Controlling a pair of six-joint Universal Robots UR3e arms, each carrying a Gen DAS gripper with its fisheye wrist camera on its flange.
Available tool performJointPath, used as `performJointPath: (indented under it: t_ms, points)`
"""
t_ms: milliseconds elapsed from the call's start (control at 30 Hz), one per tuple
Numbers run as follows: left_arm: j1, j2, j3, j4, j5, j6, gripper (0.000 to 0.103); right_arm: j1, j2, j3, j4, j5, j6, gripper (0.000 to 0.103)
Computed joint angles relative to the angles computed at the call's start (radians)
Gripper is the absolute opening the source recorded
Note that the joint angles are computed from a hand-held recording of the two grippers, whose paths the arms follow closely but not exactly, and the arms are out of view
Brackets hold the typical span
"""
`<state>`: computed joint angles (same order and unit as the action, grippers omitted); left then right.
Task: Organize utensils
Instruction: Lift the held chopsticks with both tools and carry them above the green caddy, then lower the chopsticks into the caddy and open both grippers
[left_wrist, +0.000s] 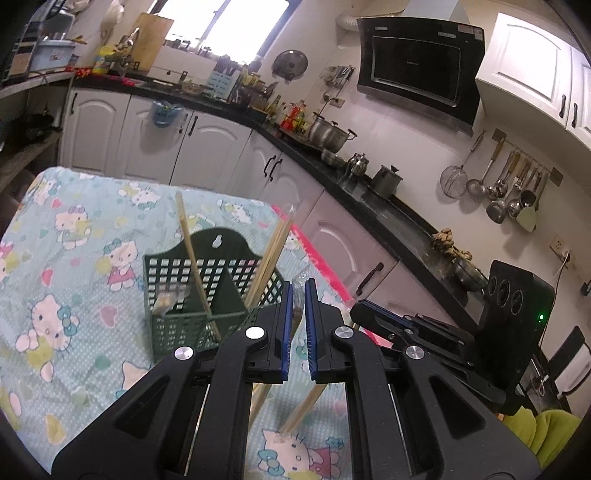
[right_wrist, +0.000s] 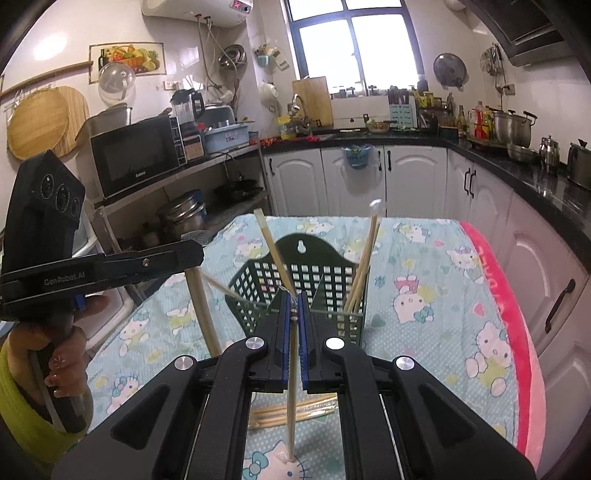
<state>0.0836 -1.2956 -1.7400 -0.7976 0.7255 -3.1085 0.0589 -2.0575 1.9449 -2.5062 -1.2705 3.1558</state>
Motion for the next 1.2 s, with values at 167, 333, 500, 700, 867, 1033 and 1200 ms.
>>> performJointPath:
  t_ms: [167,333,500,700,867,1033,1200]
  points:
    - [-0.018,-0.028,0.046,0.021,0.011,-0.022,0.004,0.0,0.009,-0.023,-0.008,-0.001,0.006,0.004]
    - [-0.025,-0.046,0.086,0.031,0.016,-0.039,0.004,0.002,0.024,-0.053,-0.015,-0.001,0.009,0.004]
    - [-0.036,-0.073,0.146,0.03,0.025,-0.049,0.004,0.004,0.043,-0.091,-0.021,-0.003,0.009,0.004]
    - [-0.046,-0.116,0.241,0.027,0.037,-0.059,0.004,0.011,0.077,-0.154,-0.032,-0.012,0.012,0.004]
    - [-0.054,-0.151,0.326,0.027,0.056,-0.075,0.004,0.014,0.112,-0.209,-0.052,-0.024,0.009,0.004]
    - [-0.042,-0.19,0.43,0.028,0.06,-0.098,0.004,0.004,0.165,-0.302,-0.062,-0.027,0.012,0.004]
    - [-0.024,-0.23,0.528,0.028,0.07,-0.115,0.004,-0.006,0.218,-0.405,-0.074,-0.028,0.012,0.004]
